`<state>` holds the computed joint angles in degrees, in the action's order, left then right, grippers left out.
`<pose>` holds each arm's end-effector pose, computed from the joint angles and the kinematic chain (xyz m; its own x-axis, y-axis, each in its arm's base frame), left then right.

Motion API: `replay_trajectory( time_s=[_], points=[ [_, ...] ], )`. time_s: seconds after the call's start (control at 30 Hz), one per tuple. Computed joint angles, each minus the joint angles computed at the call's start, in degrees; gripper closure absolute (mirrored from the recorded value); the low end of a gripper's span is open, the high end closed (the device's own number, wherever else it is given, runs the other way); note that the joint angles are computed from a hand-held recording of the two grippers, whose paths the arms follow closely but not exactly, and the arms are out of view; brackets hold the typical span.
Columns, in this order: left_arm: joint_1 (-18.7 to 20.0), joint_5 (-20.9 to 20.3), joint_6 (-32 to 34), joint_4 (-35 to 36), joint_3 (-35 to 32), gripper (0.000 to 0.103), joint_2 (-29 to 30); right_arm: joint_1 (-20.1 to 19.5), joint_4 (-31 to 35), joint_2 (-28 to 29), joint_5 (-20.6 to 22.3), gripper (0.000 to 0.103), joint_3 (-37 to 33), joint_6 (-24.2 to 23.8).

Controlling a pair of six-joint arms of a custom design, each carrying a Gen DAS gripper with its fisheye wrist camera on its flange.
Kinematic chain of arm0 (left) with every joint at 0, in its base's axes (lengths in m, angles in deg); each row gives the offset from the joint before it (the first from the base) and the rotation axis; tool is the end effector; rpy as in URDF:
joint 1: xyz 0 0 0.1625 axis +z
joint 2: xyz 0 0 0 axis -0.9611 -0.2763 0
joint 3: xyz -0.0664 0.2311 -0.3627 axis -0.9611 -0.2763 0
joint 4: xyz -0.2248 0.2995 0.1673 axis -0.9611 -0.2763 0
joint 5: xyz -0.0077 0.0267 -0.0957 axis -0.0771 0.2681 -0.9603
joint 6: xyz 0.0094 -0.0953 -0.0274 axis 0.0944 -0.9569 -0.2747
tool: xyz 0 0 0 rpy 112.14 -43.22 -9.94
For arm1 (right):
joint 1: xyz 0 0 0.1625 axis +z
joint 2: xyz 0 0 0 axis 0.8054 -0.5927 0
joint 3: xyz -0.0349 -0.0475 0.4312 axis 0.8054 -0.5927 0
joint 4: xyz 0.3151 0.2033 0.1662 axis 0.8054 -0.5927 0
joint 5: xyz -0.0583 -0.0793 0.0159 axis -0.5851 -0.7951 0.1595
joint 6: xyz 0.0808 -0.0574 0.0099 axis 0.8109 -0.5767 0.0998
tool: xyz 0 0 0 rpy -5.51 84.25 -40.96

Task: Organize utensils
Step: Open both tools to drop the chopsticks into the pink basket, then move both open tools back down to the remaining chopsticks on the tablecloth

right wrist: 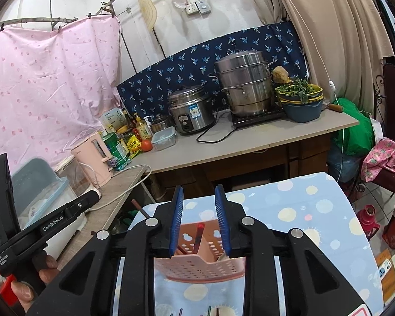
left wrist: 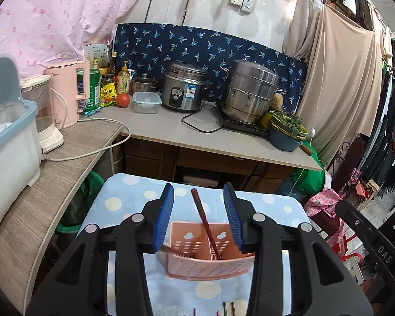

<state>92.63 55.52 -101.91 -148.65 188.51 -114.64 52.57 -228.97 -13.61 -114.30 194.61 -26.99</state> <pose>-0.4851 -0.4003 0.2030 -0.8499 -0.0277 -0.5262 0.4434 0.5020 -0.7426 0.2197 -0.3910 0.4556 -0.8875 -0.1722 0.4275 -0.4535 0.4916 -0.7434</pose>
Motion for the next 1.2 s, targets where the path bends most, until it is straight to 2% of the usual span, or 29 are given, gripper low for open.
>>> replay_trajectory(
  time_s=[0.1, 0.37, 0.47, 0.63, 0.9, 1.0, 1.2],
  points=[
    [-1.2, 0.2, -4.07, 4.16, 1.27, 0.056, -1.35, 0.24, 0.86, -1.92, -0.33, 0.078, 1.48, 0.27],
    [-4.87, -1.18, -15.8, 17.1, 4.96, 0.056, -5.01, 0.31, 4.47, -8.85, -1.79, 0.078, 7.33, 0.18],
    [-6.52, -3.09, -21.61, 22.87, 6.74, 0.056, -6.45, 0.44, 6.0, -11.92, -3.09, 0.078, 10.28, -0.32],
    [-8.74, -7.68, -28.99, 27.79, 10.02, 0.056, -8.31, -0.39, 10.69, -18.07, -4.16, 0.078, 15.38, -0.38],
    [-12.54, -14.9, -36.0, 32.1, 14.85, 0.056, -8.79, -1.39, 16.72, -26.97, -8.55, 0.078, 23.04, -1.99],
    [-14.16, -18.02, -37.48, 32.59, 16.57, 0.056, -8.48, -3.7, 21.57, -31.32, -7.7, 0.078, 25.08, -1.78],
    [-16.93, -23.86, -39.53, 31.29, 19.7, 0.056, -7.54, -7.23, 26.51, -37.41, -7.57, 0.078, 29.39, -2.93]
  ],
)
